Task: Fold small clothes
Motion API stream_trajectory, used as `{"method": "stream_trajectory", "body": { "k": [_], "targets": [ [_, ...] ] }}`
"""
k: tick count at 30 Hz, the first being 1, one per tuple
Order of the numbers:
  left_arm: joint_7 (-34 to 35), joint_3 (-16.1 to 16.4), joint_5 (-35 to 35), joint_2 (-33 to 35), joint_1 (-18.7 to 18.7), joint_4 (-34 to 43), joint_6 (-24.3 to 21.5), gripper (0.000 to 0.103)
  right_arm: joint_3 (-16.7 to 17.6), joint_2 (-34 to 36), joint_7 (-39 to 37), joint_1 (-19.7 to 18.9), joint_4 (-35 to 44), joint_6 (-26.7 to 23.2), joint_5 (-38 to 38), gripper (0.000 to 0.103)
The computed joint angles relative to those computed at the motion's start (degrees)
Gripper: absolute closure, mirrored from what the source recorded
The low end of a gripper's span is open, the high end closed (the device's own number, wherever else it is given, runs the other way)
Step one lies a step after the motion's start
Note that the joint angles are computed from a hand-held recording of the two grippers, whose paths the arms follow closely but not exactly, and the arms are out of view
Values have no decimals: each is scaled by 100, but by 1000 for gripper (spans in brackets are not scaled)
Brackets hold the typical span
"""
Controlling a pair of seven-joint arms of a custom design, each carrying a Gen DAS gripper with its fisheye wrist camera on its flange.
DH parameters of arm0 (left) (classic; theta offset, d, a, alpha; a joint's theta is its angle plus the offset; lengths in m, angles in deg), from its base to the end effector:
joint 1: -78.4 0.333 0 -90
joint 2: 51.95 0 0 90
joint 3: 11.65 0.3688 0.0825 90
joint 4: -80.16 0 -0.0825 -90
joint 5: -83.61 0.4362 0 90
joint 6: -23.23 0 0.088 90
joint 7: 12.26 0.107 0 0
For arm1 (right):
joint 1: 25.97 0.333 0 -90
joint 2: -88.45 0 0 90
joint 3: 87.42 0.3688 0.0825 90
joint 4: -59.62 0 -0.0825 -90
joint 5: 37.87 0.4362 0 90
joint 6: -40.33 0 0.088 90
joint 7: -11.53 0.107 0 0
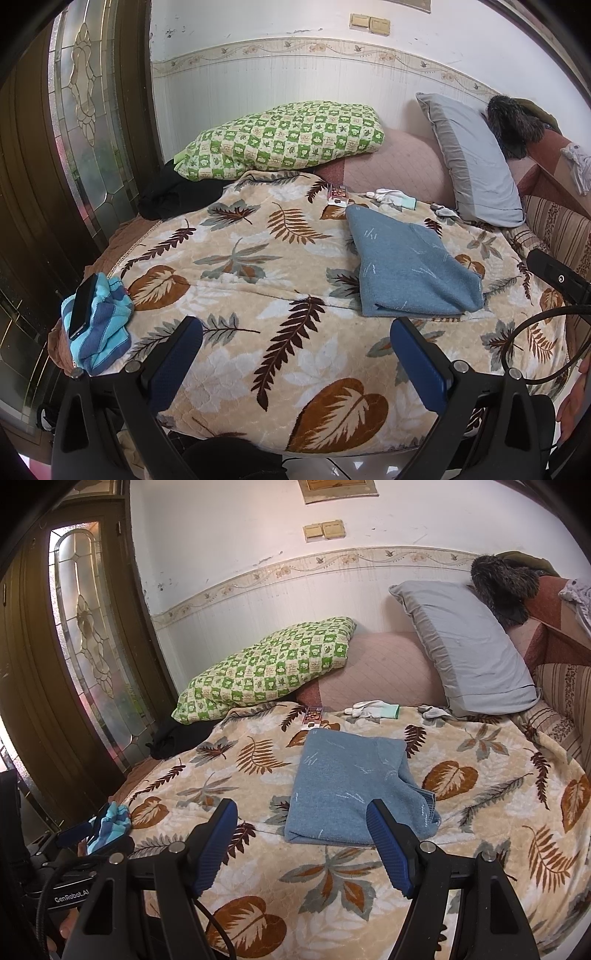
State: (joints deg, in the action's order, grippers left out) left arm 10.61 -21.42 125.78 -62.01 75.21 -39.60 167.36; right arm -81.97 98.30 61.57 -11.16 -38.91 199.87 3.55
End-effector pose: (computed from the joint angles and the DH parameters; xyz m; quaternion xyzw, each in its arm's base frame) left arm 0.5706 -0.1438 0.5988 -0.7770 0.4817 -0.2444 0.3232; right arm 0.6868 0.2158 0.6138 -0.7490 0.4571 -0.1786 0.4452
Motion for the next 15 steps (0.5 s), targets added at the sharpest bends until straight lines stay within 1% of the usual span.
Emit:
{"method": "stream_trajectory", "body": {
  "k": [15],
  "targets": [
    [1,3,-11,10,4,3,11,2,-4,12,41,14,17,6,-42,28]
  ]
}}
